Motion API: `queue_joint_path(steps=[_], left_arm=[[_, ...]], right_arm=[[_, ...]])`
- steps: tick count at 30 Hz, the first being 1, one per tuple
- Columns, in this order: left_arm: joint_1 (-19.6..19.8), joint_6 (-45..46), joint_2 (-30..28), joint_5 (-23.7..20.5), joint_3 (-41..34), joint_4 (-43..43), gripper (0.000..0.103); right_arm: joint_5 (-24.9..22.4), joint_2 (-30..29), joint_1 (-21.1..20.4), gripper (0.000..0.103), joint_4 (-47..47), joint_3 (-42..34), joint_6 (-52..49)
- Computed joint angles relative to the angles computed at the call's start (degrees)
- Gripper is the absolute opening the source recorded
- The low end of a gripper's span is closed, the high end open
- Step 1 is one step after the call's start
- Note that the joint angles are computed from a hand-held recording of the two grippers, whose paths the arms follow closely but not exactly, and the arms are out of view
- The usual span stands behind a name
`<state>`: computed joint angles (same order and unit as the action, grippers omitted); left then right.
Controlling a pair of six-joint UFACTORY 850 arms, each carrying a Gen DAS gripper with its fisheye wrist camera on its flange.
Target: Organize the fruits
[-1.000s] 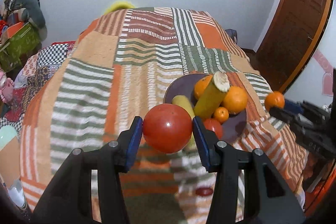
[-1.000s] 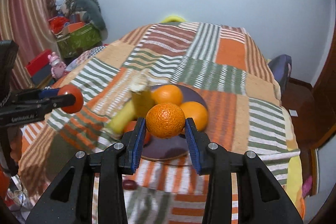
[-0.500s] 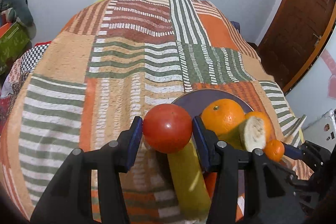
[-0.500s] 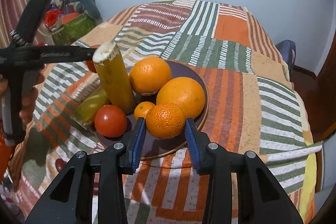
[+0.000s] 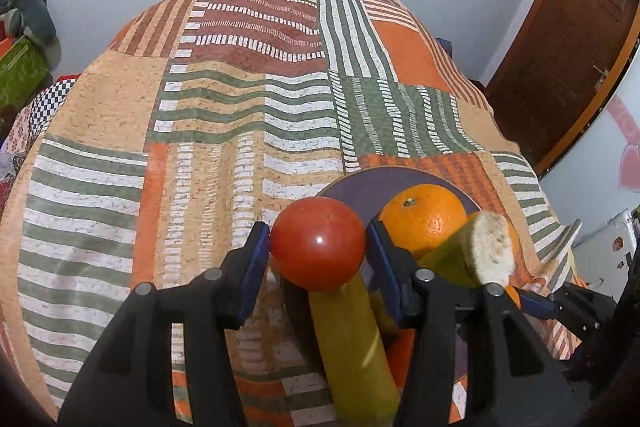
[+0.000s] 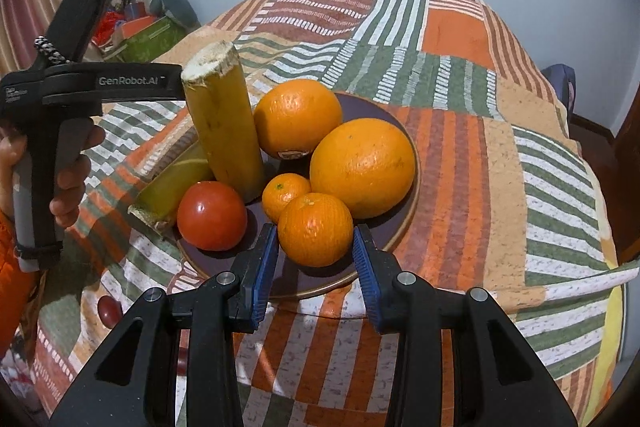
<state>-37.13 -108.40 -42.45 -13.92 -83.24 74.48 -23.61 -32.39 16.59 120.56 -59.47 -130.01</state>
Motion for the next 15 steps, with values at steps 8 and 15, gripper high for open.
queue_joint_path(steps=[8, 15], left_arm=[[-1.5, -4.8, 2.2, -2.2, 2.5, 6.3, 0.059], [-2.4, -9.7, 6.1, -4.1, 7.2, 10.7, 0.059]], right_arm=[[0.5, 0.1, 0.0, 0.044, -1.3, -0.4, 2.3], [0.7, 2.6, 0.6, 0.047, 4.3, 1.9, -3.2]])
